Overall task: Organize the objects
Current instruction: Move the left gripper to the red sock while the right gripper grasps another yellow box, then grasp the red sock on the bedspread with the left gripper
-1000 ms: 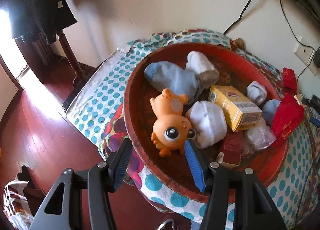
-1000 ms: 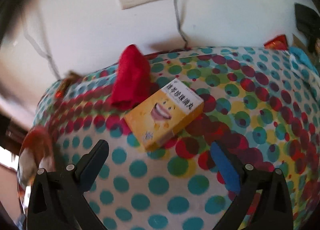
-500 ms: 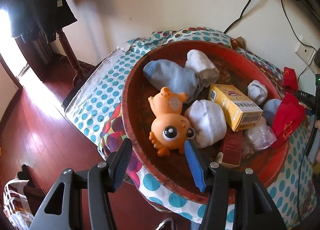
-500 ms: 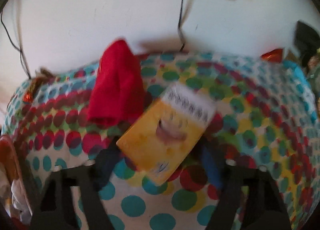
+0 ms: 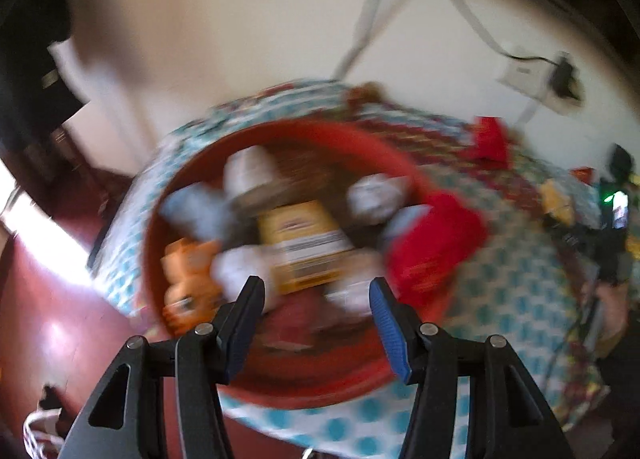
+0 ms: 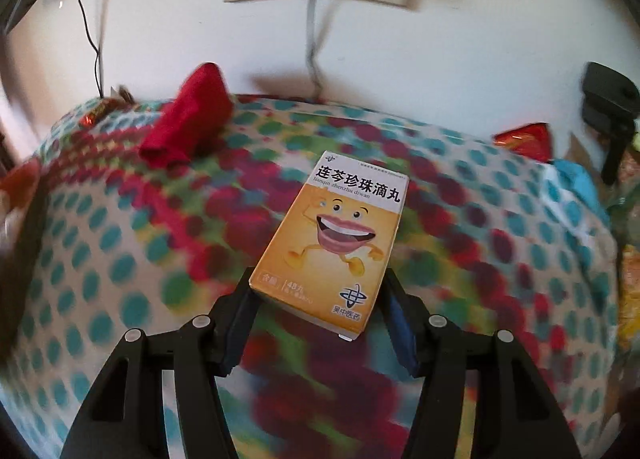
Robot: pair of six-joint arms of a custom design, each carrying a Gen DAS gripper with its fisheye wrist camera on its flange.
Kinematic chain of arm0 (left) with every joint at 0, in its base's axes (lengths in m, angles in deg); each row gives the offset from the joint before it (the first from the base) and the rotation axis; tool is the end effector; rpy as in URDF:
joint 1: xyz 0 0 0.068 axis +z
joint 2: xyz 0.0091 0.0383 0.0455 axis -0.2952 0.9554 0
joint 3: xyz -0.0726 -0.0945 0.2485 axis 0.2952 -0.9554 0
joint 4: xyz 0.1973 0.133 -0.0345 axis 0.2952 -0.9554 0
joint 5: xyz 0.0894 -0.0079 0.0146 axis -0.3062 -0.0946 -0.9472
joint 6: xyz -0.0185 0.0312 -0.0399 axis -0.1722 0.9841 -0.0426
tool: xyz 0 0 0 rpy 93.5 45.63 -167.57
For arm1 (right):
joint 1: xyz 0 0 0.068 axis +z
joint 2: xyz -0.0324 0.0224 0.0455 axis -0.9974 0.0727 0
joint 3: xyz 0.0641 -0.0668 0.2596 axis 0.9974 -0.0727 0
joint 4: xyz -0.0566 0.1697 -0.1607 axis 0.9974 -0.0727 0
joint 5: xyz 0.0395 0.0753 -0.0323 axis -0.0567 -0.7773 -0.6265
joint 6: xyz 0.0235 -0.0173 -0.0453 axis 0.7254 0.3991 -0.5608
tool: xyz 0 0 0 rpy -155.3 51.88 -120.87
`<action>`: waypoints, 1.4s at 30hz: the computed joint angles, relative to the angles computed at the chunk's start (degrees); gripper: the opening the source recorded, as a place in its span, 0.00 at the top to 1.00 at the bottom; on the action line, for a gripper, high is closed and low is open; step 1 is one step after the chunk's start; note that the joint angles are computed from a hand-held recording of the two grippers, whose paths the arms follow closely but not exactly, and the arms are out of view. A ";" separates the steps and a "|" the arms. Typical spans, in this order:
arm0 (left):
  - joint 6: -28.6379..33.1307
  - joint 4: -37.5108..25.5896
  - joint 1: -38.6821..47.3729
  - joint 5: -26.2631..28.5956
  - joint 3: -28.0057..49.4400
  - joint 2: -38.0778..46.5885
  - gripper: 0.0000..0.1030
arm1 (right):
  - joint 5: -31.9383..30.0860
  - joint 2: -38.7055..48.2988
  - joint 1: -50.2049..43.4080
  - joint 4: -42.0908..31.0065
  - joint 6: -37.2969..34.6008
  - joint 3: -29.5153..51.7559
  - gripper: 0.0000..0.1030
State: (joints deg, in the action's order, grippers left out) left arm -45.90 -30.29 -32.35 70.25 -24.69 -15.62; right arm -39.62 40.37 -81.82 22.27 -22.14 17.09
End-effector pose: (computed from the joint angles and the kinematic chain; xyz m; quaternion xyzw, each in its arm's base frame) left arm 0.1336 -0.0286 0.1643 -0.0702 0.9539 0.0136 0.2915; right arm 0.2957 0.0180 0.0520 -0.0164 0.9454 -0.0232 0.3247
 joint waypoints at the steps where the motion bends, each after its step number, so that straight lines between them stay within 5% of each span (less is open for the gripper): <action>1: -2.66 1.47 -5.13 -0.82 2.65 4.54 0.46 | -1.46 -0.77 -2.07 0.93 -2.27 -1.58 0.46; 7: -7.64 10.59 -18.74 0.06 20.77 32.73 0.46 | -9.22 -1.40 -10.71 3.02 -9.71 -4.46 0.46; 13: -7.61 14.57 -18.56 4.42 42.26 57.33 0.46 | -10.21 -1.59 -11.78 3.38 -10.41 -5.14 0.45; 27: -3.48 -0.58 -13.54 1.93 90.96 93.92 0.46 | -10.56 -1.70 -11.80 3.09 -10.44 -5.08 0.44; 33: -1.58 2.89 -12.74 2.08 89.38 95.92 0.48 | -10.55 -1.76 -11.82 2.94 -10.57 -4.99 0.45; 37: -0.46 2.71 -13.05 0.53 86.00 93.78 0.73 | -9.77 -2.01 -11.37 3.11 -10.57 -5.25 0.45; 42: -1.29 1.41 -14.09 0.06 81.99 90.27 0.77 | -9.98 -1.75 -11.65 2.84 -10.90 -4.79 0.46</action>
